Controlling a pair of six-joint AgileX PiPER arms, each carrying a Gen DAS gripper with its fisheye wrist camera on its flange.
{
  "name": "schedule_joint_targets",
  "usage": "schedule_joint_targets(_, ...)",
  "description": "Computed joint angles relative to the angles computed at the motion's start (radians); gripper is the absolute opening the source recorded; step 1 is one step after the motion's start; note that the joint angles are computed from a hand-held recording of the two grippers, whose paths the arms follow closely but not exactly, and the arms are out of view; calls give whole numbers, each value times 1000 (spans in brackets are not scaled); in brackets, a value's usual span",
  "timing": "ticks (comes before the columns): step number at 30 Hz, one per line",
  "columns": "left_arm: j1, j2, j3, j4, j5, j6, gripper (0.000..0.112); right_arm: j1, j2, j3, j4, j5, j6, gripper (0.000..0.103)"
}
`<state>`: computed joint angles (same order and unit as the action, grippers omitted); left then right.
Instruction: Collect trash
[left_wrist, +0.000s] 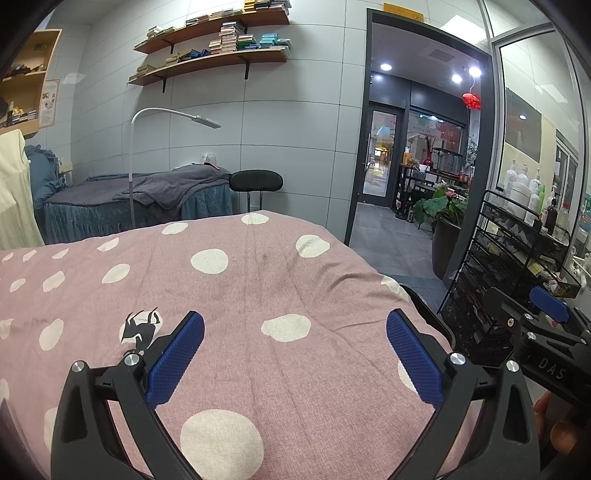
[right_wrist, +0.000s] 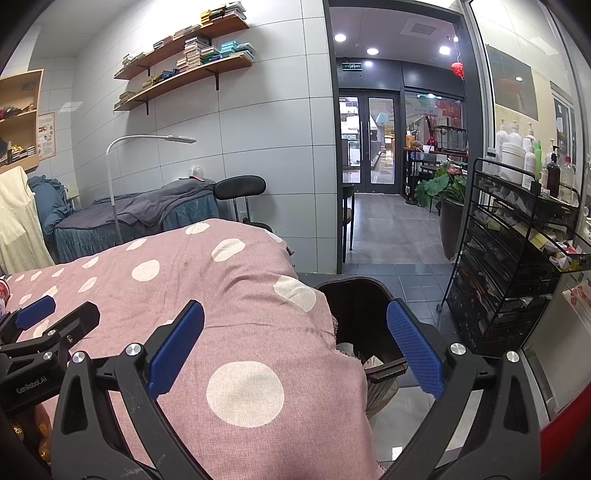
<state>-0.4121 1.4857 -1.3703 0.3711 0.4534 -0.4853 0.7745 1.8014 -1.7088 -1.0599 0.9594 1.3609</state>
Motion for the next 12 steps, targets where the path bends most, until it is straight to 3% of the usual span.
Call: schedule_joint_targets(12,-1,-1,1,2,9,-4,97,-1,1,-5,3,1,-5,98)
